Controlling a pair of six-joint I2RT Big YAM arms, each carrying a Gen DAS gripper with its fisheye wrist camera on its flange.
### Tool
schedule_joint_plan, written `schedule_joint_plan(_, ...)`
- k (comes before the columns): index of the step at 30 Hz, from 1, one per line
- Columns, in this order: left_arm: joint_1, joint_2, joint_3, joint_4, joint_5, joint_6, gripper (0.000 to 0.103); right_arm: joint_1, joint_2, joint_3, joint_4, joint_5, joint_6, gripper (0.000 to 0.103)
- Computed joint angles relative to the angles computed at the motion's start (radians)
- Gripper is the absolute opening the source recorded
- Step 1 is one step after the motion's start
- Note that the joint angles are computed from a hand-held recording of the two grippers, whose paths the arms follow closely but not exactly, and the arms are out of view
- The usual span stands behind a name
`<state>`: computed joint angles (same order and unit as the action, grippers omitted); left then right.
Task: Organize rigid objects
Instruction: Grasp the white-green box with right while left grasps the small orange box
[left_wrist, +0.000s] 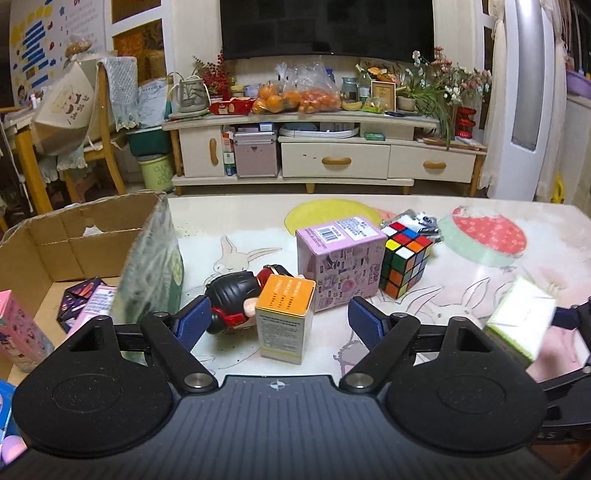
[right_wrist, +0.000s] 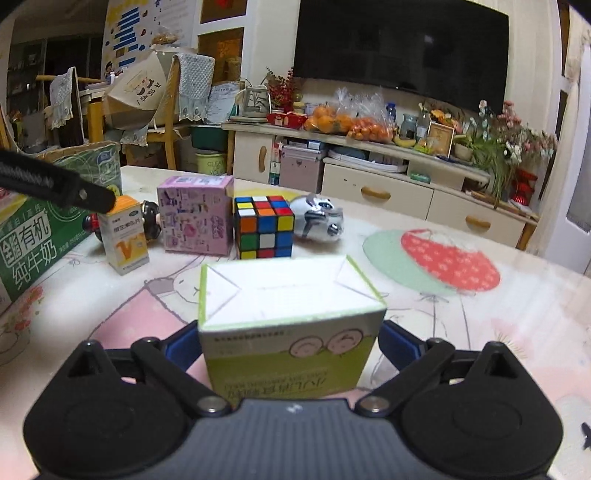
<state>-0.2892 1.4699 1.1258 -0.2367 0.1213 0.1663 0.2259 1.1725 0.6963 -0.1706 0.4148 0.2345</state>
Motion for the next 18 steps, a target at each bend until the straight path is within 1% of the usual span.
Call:
schedule_joint_plan(3,-0.016,0.025,0.004,0.028,-0.040,-0.007,0.096,-0.014,0.003,0.000,-0.001,-0.031,0.021,0.098)
schedule_joint_plan(6,-0.027,0.057,0.022,0.042,-0.064,-0.024,0.094,-0.015,0.010,0.001,0.004,-0.030,0.011,0.097)
schedule_joint_plan(7,-0.031,0.060,0.021,0.045,-0.076,-0.027,0.091,-0.016,0.013,0.002,0.007,-0.031,0.010,0.097)
schedule_joint_plan(9,-0.044,0.074,0.031,0.043,-0.107,-0.040,0.084,-0.022,0.019,0.001,0.016,-0.037,0.009,0.096)
schedule_joint_plan(10,-0.048,0.080,0.037,0.037,-0.120,-0.048,0.077,-0.028,0.021,0.001,0.023,-0.042,0.009,0.092)
schedule_joint_plan(11,-0.054,0.087,0.045,0.032,-0.129,-0.057,0.073,-0.032,0.023,0.002,0.025,-0.050,0.013,0.087)
schedule_joint_plan(12,-0.057,0.087,0.042,0.042,-0.138,-0.061,0.072,-0.036,0.022,0.002,0.026,-0.055,0.014,0.087)
schedule_joint_plan(14,-0.058,0.082,0.037,0.051,-0.148,-0.060,0.062,-0.042,0.026,0.001,0.031,-0.063,0.016,0.087)
schedule_joint_plan(15,-0.061,0.080,0.036,0.054,-0.152,-0.061,0.060,-0.045,0.028,0.003,0.029,-0.068,0.020,0.087)
schedule_joint_plan(16,-0.063,0.081,0.038,0.053,-0.149,-0.064,0.054,-0.047,0.025,0.001,0.031,-0.070,0.025,0.086)
schedule_joint_plan(18,-0.064,0.081,0.041,0.046,-0.143,-0.076,0.048,-0.053,0.023,0.000,0.033,-0.077,0.035,0.086)
